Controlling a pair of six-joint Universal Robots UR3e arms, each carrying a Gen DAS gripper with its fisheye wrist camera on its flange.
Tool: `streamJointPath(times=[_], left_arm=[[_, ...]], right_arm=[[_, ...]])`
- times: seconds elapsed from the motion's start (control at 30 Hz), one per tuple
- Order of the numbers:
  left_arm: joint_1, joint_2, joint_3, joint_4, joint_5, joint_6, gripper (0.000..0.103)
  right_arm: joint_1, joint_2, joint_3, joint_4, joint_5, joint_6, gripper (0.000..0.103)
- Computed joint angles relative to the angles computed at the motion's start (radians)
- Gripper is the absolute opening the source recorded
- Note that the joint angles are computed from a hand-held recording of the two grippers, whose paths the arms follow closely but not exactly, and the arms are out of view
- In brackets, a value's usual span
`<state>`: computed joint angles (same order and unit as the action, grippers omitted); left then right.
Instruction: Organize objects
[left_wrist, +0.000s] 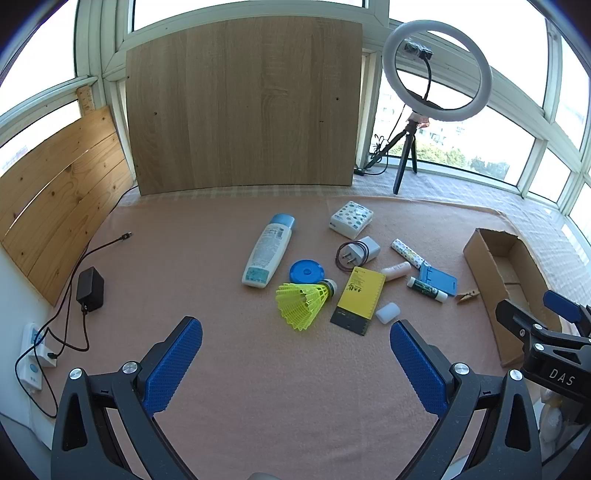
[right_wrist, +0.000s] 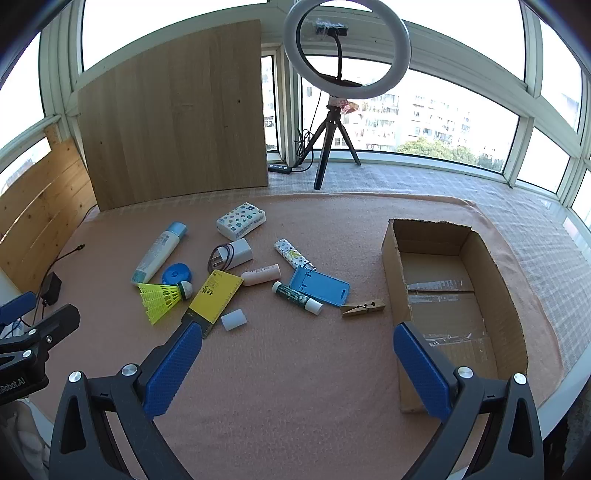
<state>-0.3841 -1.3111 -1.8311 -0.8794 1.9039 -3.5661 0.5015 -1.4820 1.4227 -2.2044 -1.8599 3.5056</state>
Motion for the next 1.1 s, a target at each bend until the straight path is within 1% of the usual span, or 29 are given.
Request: streamJointPath(times=[1.1], left_arm=[[-0.021, 0.008, 0.002, -0.017, 0.016, -0.019, 0.103]], right_arm=[[0.007, -0.018, 0.025, 0.002, 0.0, 0.011, 0.102]])
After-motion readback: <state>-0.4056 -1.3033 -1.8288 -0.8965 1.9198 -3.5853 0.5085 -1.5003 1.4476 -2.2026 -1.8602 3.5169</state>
